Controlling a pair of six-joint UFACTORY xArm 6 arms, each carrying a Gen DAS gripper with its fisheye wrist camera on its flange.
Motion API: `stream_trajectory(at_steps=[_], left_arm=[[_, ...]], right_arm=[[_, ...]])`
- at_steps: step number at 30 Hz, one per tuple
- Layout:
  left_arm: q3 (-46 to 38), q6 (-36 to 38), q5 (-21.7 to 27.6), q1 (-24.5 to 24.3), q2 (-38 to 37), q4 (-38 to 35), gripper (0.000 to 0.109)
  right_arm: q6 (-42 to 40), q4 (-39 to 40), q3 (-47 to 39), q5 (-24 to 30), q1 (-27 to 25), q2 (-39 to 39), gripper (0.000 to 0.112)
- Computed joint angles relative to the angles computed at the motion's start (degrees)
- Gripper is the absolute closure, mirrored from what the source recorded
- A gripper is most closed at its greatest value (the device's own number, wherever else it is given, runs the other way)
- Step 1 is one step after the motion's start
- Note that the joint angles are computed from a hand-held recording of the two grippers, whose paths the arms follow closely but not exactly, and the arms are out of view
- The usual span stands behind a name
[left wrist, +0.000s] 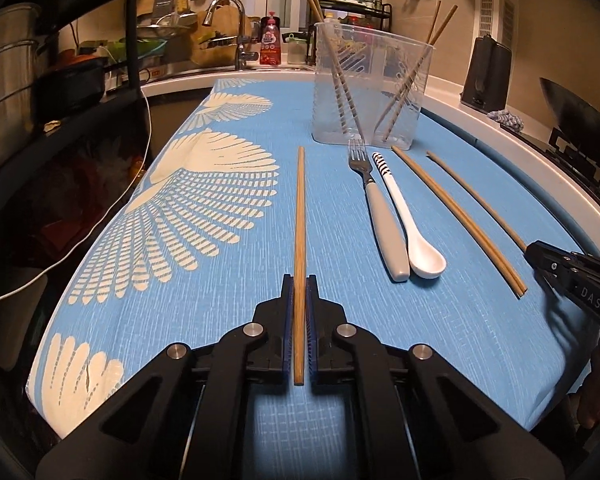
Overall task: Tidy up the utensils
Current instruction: 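Grasp a wooden chopstick with the left gripper while the right gripper grasps another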
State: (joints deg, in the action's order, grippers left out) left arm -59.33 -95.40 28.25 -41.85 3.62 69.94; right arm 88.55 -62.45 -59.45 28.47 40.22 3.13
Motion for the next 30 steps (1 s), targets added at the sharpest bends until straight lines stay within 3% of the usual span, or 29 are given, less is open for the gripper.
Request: stream_trajectory(at_steps=[18, 30], left_arm=[[-1.0, -2.7, 2.0, -1.1, 1.0, 3.3, 0.102], [-1.1, -3.0, 0.7, -1.3, 1.2, 4.7, 0.102]], right_arm=[[0.9, -1.1, 0.6, -0.9, -0.1, -0.3, 0.107], [1.7, -2.3, 0.2, -0.7, 0.6, 0.2, 0.105]])
